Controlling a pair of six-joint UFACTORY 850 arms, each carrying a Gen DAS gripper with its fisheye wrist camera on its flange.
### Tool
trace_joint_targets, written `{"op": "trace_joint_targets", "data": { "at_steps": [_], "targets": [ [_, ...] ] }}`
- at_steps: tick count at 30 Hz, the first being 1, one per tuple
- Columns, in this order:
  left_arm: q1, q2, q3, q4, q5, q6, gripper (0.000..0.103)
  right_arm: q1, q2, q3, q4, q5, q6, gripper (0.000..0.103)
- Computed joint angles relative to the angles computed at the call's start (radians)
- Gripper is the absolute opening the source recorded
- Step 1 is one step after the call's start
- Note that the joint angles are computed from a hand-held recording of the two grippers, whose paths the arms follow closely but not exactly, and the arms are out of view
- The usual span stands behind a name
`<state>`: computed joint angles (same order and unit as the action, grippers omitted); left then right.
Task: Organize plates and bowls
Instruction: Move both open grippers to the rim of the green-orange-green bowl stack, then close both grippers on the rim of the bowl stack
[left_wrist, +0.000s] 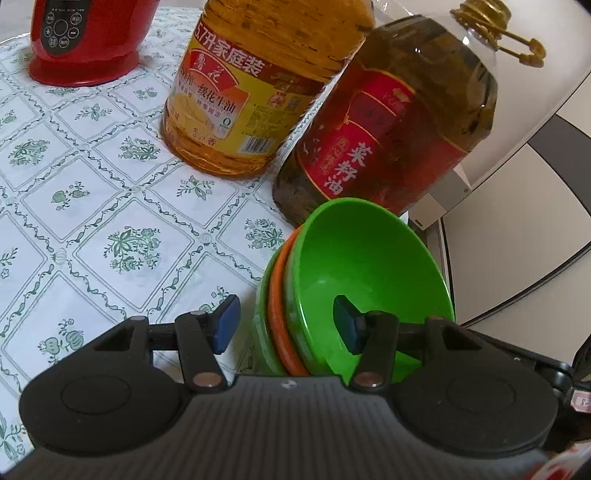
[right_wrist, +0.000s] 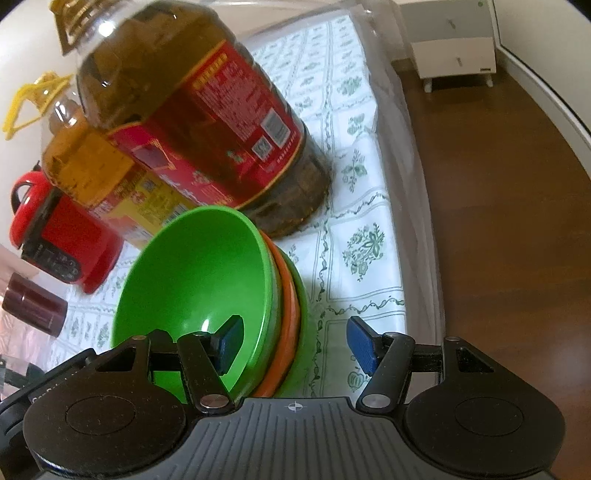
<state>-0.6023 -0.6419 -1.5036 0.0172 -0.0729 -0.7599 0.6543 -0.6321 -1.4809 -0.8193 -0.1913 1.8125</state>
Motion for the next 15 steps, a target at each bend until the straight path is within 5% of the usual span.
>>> {"op": "trace_joint_targets", "data": {
  "at_steps": [11,15],
  "targets": [
    [0.001,-0.041,-0.051,-0.118,-0.038,0.144,0.04,-0.013,-0.037,-0.023,0.162,0.034,-0.125,0.061],
    [0.0,-0.047,-0.059,-0.079,-0.046,0.115,0.037,-0.018,-0.043,-0.026,0.226,0.049,-0.183,0.052]
  ]
}}
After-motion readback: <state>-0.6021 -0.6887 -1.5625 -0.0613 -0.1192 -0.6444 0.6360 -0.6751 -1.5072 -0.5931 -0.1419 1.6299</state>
